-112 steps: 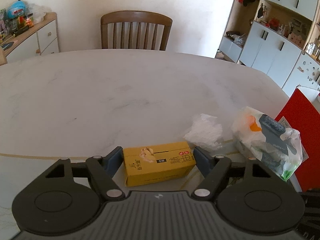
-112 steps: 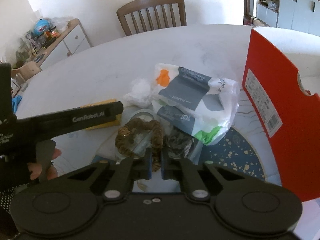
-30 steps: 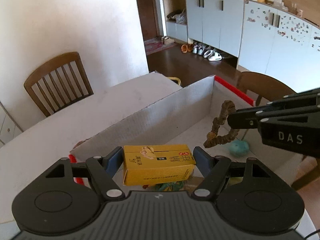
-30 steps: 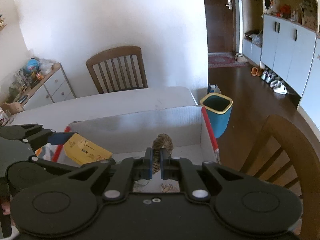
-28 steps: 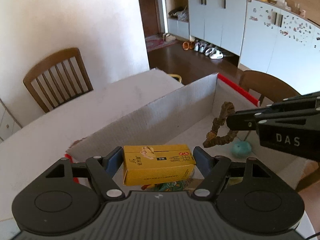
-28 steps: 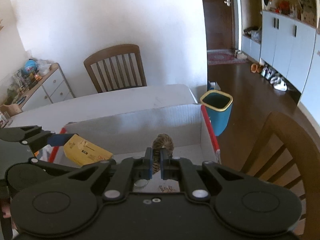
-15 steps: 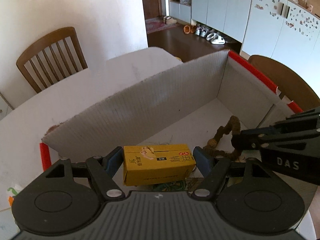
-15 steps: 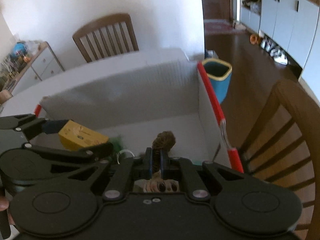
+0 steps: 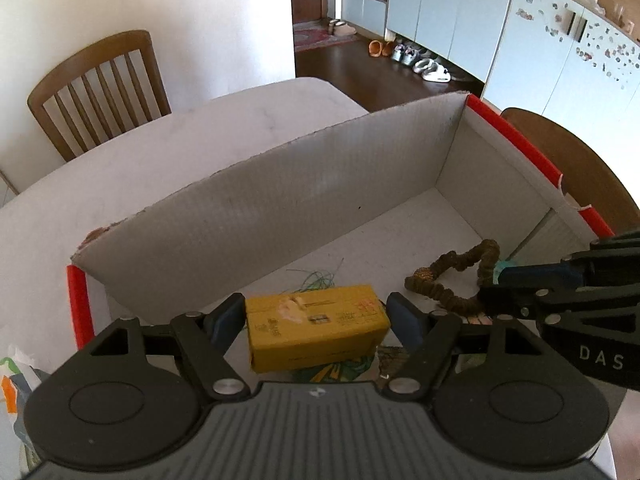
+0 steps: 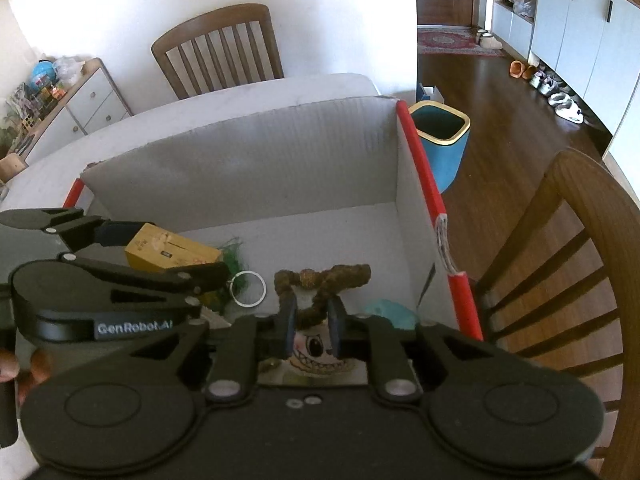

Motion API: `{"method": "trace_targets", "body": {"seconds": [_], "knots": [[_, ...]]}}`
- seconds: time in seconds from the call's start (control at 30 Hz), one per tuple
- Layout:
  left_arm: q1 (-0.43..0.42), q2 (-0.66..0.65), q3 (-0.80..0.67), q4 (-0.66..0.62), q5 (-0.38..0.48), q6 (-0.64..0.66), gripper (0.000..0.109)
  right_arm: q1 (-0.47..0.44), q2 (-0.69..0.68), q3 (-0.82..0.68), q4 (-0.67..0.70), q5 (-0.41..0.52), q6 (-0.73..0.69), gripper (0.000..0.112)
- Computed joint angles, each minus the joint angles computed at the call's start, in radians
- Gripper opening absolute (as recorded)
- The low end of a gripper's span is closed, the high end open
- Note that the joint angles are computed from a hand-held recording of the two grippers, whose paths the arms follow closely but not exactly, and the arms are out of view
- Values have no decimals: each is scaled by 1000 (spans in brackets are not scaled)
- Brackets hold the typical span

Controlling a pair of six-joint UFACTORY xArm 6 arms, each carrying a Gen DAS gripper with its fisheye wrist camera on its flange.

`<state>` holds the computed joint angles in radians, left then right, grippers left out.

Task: Organize objects
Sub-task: 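Open the left tool to drop the yellow box while the right tool releases the strand into the box, then move both open tools back from the box to the table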

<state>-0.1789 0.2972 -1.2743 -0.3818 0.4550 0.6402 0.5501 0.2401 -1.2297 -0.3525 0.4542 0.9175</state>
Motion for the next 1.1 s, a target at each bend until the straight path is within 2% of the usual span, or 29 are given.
{"method": "trace_targets", "body": {"seconds": [0.17,0.3,0.57,0.73,0.9,1.1], "knots": [[3,-24,17,-50,-5,52,77,3,-33,33,-4,-13,1,23],[2,-76,66,-124,-21,123,77,15,-65,55,-59,-17,41,32],[21,-216,176,-281,-23,277,77,46,-131,83,-184,-1,162,41],[51,-304,224,-378,14,369,77,81,-167,83,-301,26,246,46],[94,-376,260,-427,54,428,77,119,-201,86,-393,51,323,55],[157,-441,289,-482,110,509,77,161,-221,82,-464,83,422,59]]}}
